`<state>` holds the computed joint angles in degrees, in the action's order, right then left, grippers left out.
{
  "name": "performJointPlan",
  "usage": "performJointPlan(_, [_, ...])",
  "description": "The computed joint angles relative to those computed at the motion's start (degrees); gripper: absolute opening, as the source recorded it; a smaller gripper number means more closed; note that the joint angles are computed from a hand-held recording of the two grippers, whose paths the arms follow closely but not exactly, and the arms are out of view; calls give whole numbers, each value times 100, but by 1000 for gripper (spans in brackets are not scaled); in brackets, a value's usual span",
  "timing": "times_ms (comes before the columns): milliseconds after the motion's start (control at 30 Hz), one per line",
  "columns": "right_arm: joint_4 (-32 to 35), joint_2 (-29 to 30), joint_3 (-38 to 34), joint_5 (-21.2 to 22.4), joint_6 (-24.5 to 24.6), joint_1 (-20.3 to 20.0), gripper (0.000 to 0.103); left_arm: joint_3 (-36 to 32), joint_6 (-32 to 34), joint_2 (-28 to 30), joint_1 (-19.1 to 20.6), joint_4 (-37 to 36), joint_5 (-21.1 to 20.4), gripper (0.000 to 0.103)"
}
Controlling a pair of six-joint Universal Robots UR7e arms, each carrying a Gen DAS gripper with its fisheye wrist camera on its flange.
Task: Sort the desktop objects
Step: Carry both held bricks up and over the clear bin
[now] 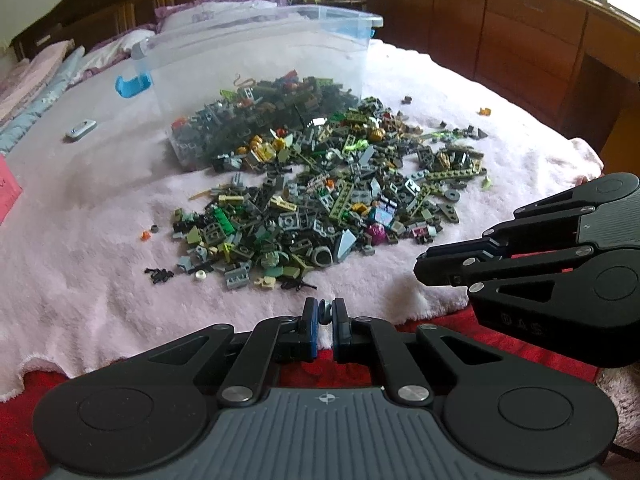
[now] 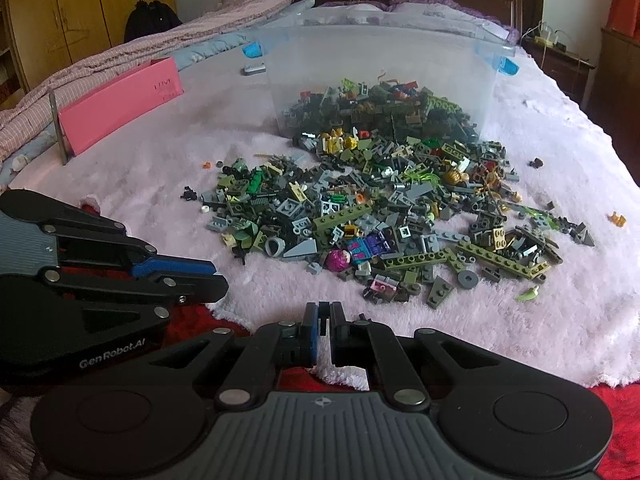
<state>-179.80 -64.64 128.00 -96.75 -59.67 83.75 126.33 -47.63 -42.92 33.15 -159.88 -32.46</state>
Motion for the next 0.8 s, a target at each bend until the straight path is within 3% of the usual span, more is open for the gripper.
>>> performJointPlan(333, [47,-84,-65,150,49,101,6,-80,116,-121,8,-33,173,8])
performJointPlan(800, [194,3,-506,374,233,425,6,-423,1046,-138,131,-787,608,8])
